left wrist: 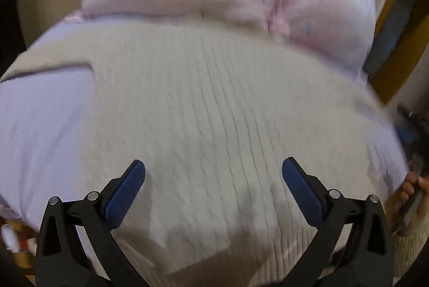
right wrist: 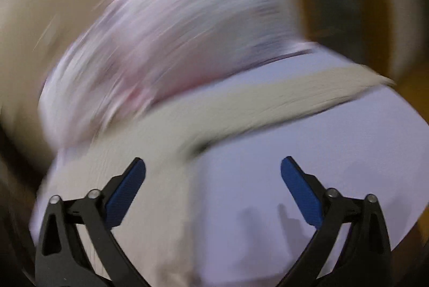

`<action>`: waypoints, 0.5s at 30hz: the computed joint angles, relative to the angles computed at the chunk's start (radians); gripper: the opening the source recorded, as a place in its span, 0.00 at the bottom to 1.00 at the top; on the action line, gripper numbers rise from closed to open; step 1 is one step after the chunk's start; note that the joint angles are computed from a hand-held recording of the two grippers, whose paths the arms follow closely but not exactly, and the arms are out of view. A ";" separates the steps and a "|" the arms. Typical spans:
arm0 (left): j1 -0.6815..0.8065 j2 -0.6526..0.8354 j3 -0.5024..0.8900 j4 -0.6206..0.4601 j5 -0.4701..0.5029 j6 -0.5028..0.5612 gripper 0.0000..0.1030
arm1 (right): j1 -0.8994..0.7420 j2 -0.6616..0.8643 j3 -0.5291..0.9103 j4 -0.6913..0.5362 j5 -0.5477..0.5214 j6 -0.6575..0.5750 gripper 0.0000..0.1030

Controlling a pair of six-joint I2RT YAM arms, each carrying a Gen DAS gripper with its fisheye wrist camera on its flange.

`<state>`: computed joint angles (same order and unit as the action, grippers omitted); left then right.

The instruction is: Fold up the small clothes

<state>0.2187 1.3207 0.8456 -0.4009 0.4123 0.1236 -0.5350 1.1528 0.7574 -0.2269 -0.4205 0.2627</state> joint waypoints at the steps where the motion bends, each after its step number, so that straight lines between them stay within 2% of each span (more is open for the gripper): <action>1: 0.036 -0.005 -0.010 0.055 0.036 -0.011 0.99 | -0.122 0.122 0.096 -0.012 -0.025 0.035 0.71; 2: 0.087 0.003 -0.014 0.118 0.091 -0.021 0.99 | -0.194 0.224 0.178 -0.033 -0.037 0.053 0.64; 3: 0.119 0.019 -0.008 0.150 0.134 -0.024 0.99 | -0.235 0.298 0.237 -0.049 -0.041 0.074 0.53; 4: 0.159 0.053 0.013 0.179 0.180 -0.028 0.99 | -0.287 0.399 0.321 -0.075 -0.059 0.116 0.49; 7: 0.213 0.147 0.099 0.180 0.180 -0.046 0.99 | -0.364 0.628 0.518 -0.167 -0.106 0.213 0.43; 9: 0.246 0.196 0.150 0.161 0.173 -0.062 0.99 | -0.377 0.707 0.581 -0.198 -0.125 0.241 0.39; 11: 0.286 0.251 0.200 0.149 0.174 -0.084 0.99 | -0.382 0.738 0.585 -0.152 -0.131 0.283 0.34; 14: 0.335 0.344 0.303 0.098 0.118 -0.112 0.99 | -0.368 0.768 0.615 -0.123 -0.120 0.343 0.31; 15: 0.348 0.370 0.338 0.072 0.095 -0.116 0.99 | -0.372 0.785 0.619 -0.094 -0.123 0.368 0.22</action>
